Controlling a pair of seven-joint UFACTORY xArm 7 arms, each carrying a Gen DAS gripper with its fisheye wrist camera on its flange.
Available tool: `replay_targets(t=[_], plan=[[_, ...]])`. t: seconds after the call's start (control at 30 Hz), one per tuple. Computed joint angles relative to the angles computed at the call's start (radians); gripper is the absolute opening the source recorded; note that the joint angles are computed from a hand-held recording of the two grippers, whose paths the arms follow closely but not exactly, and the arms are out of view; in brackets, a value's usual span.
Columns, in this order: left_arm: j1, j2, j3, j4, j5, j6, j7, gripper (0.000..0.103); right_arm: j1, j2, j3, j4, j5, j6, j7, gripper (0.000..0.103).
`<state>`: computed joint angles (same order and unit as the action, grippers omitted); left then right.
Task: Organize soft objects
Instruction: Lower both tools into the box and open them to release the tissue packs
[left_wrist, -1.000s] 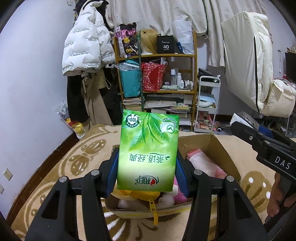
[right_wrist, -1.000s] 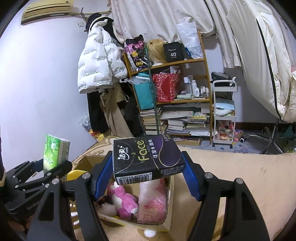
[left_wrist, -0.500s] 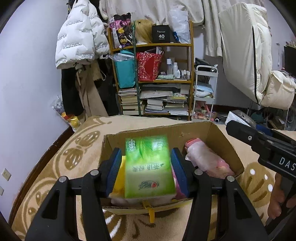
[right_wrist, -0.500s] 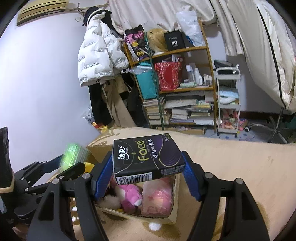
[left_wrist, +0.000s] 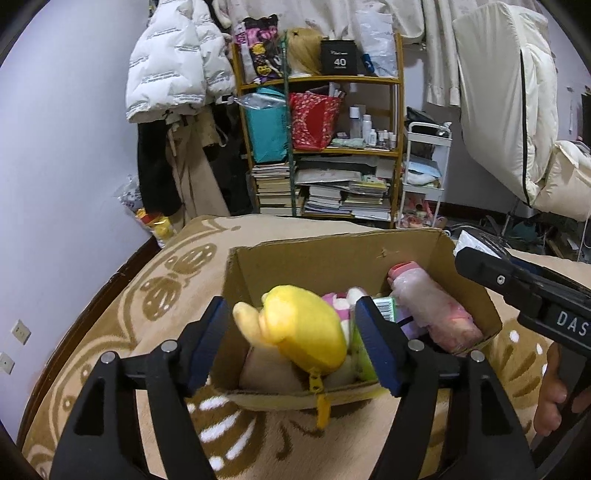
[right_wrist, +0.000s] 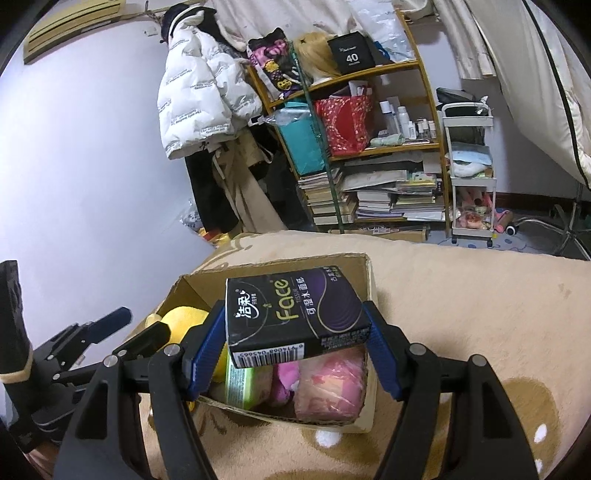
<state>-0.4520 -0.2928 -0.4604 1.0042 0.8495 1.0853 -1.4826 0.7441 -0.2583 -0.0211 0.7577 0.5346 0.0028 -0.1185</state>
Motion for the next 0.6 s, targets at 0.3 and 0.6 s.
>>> replay_targets(t=[0.3,0.6], plan=[[-0.007,-0.085,-0.026,-0.028,-0.091,0.05,0.004,0.083,-0.085,-0.03,0.083,-0.02,-0.071,0.006,0.053,0.088],[0.0,-0.168,-0.114,-0.019,-0.149,0.176,0.028,0.084,-0.214,-0.151,0.181,-0.085,-0.272,0.062,0.236,0.101]])
